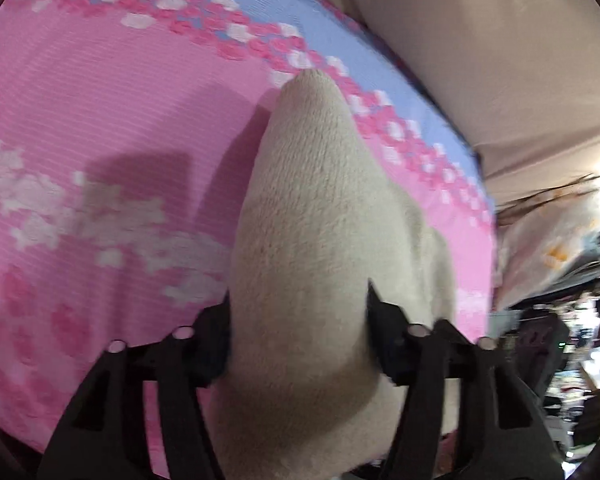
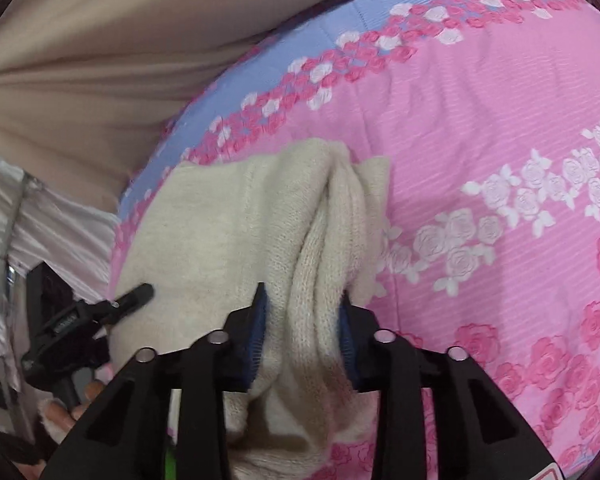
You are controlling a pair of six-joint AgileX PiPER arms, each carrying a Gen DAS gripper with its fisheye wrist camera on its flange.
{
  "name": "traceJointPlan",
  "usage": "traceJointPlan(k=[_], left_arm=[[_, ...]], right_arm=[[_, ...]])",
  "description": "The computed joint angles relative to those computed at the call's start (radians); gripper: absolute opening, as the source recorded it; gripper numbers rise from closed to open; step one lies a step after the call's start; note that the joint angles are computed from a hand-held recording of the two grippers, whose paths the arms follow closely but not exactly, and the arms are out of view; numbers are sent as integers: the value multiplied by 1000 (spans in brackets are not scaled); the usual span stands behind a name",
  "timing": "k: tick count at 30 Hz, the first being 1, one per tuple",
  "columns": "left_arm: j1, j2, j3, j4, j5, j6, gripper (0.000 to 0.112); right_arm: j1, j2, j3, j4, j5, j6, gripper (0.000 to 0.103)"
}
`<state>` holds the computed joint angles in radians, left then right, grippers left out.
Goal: Fold small clothes
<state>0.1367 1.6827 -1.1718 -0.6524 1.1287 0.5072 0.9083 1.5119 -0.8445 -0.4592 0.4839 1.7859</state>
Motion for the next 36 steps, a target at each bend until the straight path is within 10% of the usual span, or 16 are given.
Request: traceJointPlan(k=[2,7,9,13,18,26,36], left_arm=[[-47,-40,63,153,-130,-57,62],[-29,-195,147,199,-178,-12,65],[-39,-224,148,213,-177,3,68],[-55,-238,139,239,-182,19,72],[-76,-228,126,286,-205,3,75],[-94,-238,124,329,-238,-19,84],[-95,-237,134,350,-242,-38,84]], right_arm=[[18,69,-70,74,105,-75,42],[125,33,-275,-89,394,-66,43],[96,59,-341,-88,374,-173,42],[-34,242,-461,44,353,-483,0],[-161,332,-477,183,291,-569,0],[-22,162,-394,85,315,-317,27],[143,74,-119,140,-12,27,54]])
